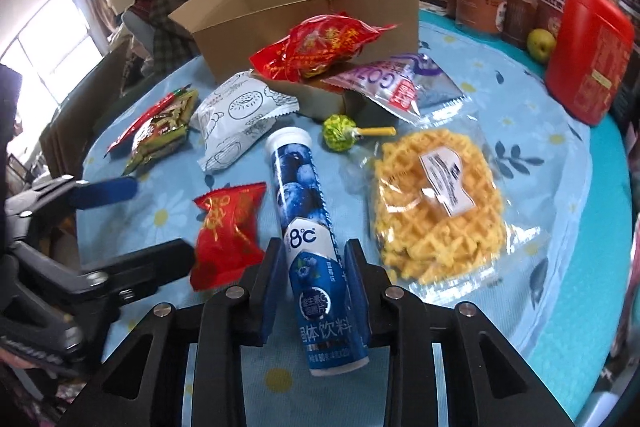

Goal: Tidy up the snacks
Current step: 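Grasp the blue drink tube with the right gripper while the left grasps the red candy packet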

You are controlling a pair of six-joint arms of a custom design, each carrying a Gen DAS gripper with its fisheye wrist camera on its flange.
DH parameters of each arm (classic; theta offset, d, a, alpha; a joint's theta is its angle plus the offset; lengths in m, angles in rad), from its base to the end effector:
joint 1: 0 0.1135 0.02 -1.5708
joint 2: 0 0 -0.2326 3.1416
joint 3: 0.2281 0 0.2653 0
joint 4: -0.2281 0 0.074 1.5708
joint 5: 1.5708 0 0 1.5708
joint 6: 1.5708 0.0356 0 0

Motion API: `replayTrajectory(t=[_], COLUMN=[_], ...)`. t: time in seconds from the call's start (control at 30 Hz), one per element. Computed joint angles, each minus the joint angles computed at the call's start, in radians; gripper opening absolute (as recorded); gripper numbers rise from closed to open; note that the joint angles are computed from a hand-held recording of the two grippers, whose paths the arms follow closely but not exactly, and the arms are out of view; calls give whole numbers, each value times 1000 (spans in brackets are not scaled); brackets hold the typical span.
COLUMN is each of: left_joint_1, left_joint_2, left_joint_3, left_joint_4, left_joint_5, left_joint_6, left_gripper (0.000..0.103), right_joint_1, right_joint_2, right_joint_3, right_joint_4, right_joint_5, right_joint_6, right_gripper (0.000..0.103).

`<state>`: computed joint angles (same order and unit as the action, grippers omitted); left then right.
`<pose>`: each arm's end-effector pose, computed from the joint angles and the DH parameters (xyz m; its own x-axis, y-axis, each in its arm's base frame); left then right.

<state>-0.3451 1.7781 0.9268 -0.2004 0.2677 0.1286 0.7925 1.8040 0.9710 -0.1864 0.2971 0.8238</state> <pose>0.3140 -0.1229 0.0922 -0.7526 0.4020 -0.5215 0.5508 0.8183 -0.1642 0.2521 0.2409 0.0969 -0.8269 0.1606 -0.5389 0.0493 0.9754 0.2150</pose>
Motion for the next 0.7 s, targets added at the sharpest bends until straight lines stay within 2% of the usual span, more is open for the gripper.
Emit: replayTrajectory(t=[0.3,0.37,0.4,0.47,0.6,0.7], left_joint_1=[-49,-63,-71,-77,-80,-61], left_joint_2=[140,148,150,146,146,140], left_joint_3=[118,120,118,112,119,126], left_joint_4=[-48,-32,-19,-2,-8,-32], left_joint_5=[15,-13,-27,-29,-30,5], left_joint_6=[-67,-73,-72,-67,-54,-34], left_gripper=[76,66,65,53,49,47], right_joint_1=[57,62,62,59,44,36], right_joint_2=[-116,-133,-137,-137,-121,-84], right_joint_3=[-129,-149,-154,-156,-152,-117], right_joint_4=[-22,-19,-17,-11,8,-10], right_joint_5=[55,57,55,48,23,17], right_joint_6=[127,138,139,133,108,92], right_gripper=[30,30,30,30,31,32])
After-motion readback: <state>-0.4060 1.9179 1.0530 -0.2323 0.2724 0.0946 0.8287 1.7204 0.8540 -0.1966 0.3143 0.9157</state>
